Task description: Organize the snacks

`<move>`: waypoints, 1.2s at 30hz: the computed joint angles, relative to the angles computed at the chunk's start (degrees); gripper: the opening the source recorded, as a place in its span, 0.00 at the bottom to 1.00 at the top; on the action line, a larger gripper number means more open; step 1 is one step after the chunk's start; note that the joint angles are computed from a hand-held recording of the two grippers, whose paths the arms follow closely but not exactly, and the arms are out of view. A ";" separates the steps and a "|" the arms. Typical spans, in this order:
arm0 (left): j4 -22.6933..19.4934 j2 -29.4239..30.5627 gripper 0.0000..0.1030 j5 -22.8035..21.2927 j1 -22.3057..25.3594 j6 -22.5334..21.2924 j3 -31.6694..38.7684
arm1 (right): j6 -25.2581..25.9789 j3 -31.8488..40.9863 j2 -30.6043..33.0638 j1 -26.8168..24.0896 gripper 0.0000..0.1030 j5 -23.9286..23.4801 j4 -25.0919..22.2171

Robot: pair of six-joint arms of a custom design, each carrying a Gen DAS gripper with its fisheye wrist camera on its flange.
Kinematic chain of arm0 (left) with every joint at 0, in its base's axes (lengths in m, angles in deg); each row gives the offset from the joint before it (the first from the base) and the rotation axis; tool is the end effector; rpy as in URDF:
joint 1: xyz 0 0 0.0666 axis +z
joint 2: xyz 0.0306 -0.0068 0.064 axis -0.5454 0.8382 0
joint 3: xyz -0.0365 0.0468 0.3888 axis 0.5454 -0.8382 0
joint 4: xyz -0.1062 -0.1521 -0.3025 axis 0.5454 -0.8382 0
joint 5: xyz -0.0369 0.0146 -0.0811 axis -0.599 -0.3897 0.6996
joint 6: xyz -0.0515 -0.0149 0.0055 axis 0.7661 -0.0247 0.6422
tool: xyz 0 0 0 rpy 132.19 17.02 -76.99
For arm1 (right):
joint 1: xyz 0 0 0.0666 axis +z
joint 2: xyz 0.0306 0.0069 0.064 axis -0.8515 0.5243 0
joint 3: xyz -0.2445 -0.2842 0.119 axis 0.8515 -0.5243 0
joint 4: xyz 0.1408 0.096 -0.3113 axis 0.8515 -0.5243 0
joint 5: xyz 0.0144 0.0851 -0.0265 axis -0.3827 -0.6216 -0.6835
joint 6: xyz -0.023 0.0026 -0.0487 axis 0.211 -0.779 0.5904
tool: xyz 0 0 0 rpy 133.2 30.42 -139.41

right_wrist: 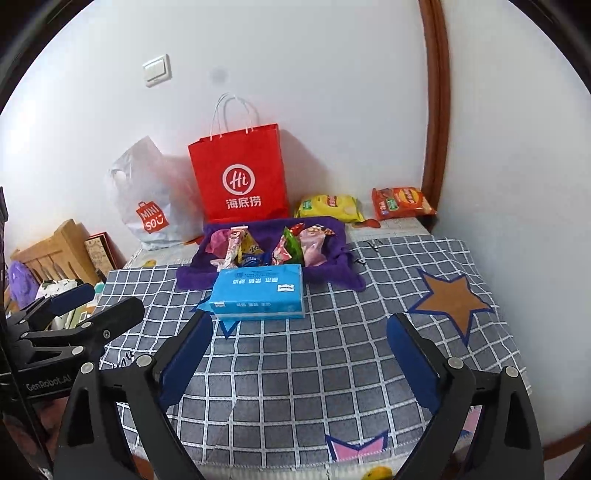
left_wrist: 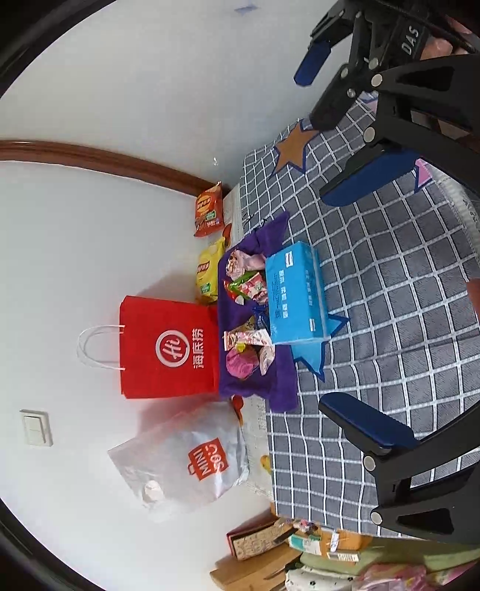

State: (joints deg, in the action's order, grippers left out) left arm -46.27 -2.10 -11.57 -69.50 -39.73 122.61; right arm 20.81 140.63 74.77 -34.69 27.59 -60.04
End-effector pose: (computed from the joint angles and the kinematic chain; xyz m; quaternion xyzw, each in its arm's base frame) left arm 0.3394 -0.2243 0.4651 -0.1895 0.8902 0.0397 0.4125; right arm 0.4280 0.1930 0.4618 -0.2300 0.8786 0.1442 0.3928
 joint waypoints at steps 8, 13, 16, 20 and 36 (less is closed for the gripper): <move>-1.88 -0.37 0.99 -3.39 -2.58 2.82 -0.39 | 2.01 -3.20 -3.15 -0.09 0.92 1.06 1.26; -3.06 -0.71 0.99 -4.48 -3.35 3.93 -0.35 | 1.79 -3.76 -3.87 0.03 0.92 0.47 1.39; -4.28 -0.60 0.99 -5.23 -3.74 4.78 0.02 | 1.71 -4.08 -4.27 -0.05 0.92 0.29 1.47; -5.11 -0.34 0.99 -5.69 -4.12 4.87 0.40 | 1.82 -4.09 -4.29 -0.03 0.92 0.38 1.47; -5.71 0.12 0.99 -5.89 -4.49 5.10 1.04 | 1.43 -4.12 -4.54 -0.31 0.92 0.13 1.32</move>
